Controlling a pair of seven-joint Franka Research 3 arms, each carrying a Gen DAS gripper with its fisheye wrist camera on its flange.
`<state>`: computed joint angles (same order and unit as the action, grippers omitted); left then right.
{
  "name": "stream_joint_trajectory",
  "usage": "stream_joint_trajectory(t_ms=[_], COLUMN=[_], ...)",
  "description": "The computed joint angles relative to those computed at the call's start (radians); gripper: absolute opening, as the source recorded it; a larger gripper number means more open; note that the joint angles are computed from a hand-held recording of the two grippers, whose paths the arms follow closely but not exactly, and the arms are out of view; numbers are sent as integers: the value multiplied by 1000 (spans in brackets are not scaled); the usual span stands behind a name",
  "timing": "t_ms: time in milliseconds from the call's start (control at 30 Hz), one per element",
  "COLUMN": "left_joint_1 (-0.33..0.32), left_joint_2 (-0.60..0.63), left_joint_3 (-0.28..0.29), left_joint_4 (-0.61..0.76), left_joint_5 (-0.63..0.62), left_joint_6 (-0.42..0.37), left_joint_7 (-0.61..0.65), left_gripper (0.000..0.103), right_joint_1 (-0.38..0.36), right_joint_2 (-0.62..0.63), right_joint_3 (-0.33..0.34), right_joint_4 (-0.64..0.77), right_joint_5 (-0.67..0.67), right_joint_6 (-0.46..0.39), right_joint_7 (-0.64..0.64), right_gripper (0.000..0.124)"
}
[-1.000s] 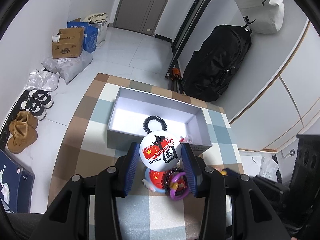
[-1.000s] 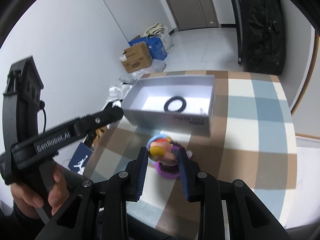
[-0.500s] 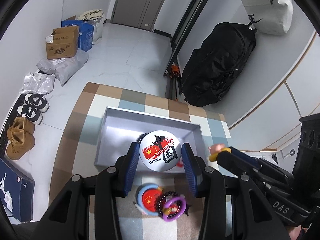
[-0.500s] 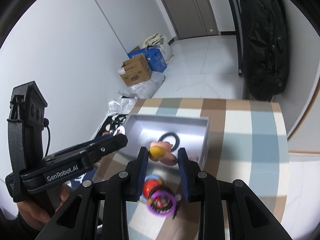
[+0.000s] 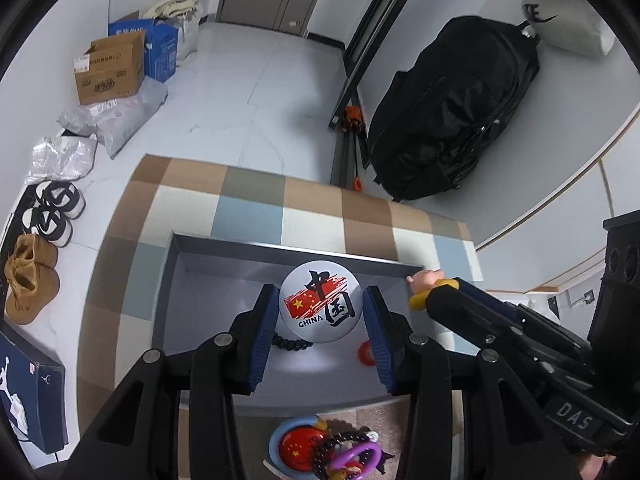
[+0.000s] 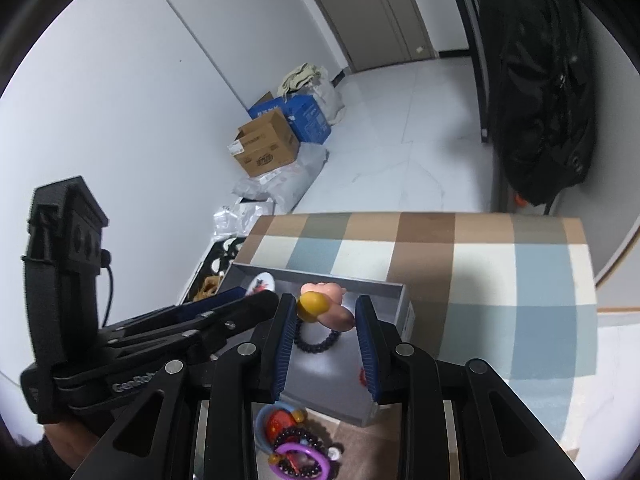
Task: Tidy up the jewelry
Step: 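Lower badge and pig figure into the silver box while both grippers open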
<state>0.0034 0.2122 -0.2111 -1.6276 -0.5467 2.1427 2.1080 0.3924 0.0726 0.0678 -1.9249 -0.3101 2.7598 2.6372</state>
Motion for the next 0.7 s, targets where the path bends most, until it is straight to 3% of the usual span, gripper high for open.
stream_joint_trajectory(t_ms=[133,367,700], left_joint_1=[1,0,3], left_joint_2=[29,34,40], left_joint_3=[-5,-15,-20], left_joint_4=[33,27,27], left_joint_5=[-1,-1,-29], left_joint_6=[-29,-14,-5], left_joint_7=[-17,20,14], left_gripper=[37,37,38], right_joint_1=[-8,-8,3], right_joint_2=[14,33,38], right_joint_3=[0,-8,-22], right_joint_4=[-3,2,5], right_joint_5=[65,124,114], right_joint_6=[13,12,5], right_joint_7=[-37,-60,-49], right_gripper=[29,29,30])
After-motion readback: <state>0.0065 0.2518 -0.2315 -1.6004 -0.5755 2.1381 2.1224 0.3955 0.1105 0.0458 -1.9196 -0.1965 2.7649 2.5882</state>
